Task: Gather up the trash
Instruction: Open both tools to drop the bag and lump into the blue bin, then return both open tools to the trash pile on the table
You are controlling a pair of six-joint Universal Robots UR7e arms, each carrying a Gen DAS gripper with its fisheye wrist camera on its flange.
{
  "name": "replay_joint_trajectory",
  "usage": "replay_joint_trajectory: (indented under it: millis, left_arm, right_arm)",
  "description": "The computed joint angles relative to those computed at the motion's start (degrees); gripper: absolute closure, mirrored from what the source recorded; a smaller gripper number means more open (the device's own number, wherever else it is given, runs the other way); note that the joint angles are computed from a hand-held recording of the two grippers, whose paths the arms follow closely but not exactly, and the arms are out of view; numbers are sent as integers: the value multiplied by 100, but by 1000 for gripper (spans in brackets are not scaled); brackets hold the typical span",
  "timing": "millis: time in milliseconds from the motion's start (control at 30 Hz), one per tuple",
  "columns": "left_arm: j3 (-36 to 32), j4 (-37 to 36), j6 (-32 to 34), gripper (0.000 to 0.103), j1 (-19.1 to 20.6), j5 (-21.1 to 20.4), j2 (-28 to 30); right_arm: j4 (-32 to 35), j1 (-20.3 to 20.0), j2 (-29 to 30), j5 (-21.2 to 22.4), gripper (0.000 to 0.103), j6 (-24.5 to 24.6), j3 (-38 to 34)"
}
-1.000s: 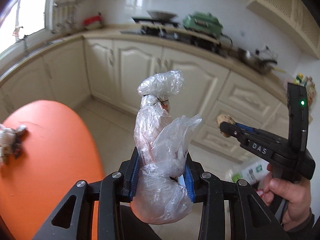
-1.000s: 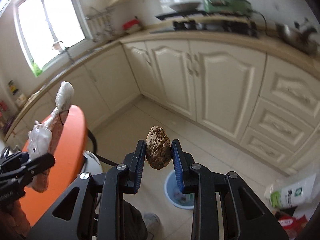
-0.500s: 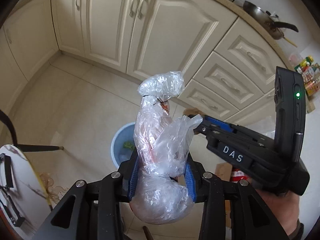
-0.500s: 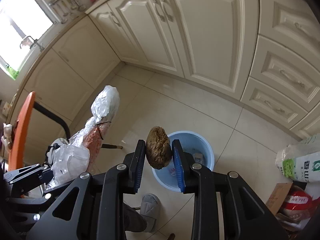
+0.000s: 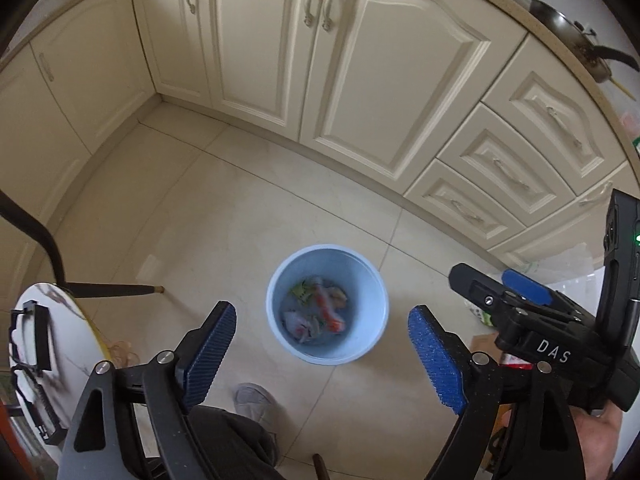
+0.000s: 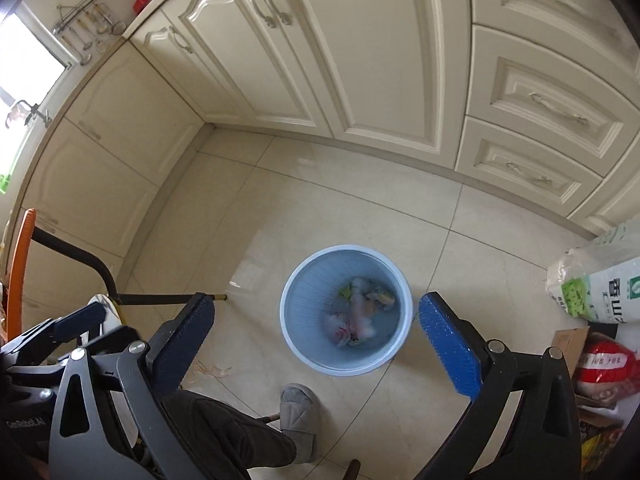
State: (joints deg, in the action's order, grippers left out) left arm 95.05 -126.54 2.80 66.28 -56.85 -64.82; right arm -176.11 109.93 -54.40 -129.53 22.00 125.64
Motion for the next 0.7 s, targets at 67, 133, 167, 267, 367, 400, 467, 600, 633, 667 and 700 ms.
replay_joint_trajectory:
  millis: [67, 133, 167, 267, 367, 400, 467, 600, 633, 667, 700]
  left_arm:
    - [316, -138, -43, 17, -172, 153, -293]
    - [578, -199, -77, 16, -306, 241, -589]
    - [743, -217, -108, 15, -397, 280, -791]
    - [1077, -258, -159, 14, -598, 369, -1221]
    - [1345, -175, -271, 13, -767, 390, -1693]
    - [1437, -173, -306, 10, -824, 372, -1834]
    - [1587, -106, -360, 9, -925, 331, -2139]
    - [1906, 115, -553, 9, -1211, 353, -2801]
    - [2012, 113, -606, 9, -1297, 383, -2969]
    - [2063, 176, -649, 9, -1360, 402, -3133]
    - [2133, 259, -720, 9, -1454, 431, -3341]
  right_arm:
    - [33, 79, -33, -33, 0, 45, -8]
    - [74, 189, -63, -86, 0, 100, -24]
    - [100, 270, -86, -114, 0, 127, -42]
    - [185, 467, -130, -193, 0, 187, -106]
    - [291, 741, -178, -301, 0, 227, -216]
    - [326, 820, -184, -345, 0, 237, -252]
    - [386, 990, -195, -412, 0, 259, -333]
    - [550, 1382, -152, -554, 0, 279, -615]
    - [581, 1449, -139, -572, 0, 274, -671]
    - [624, 1535, -122, -589, 0, 260, -748]
    - [699, 1645, -89, -623, 0, 245, -857]
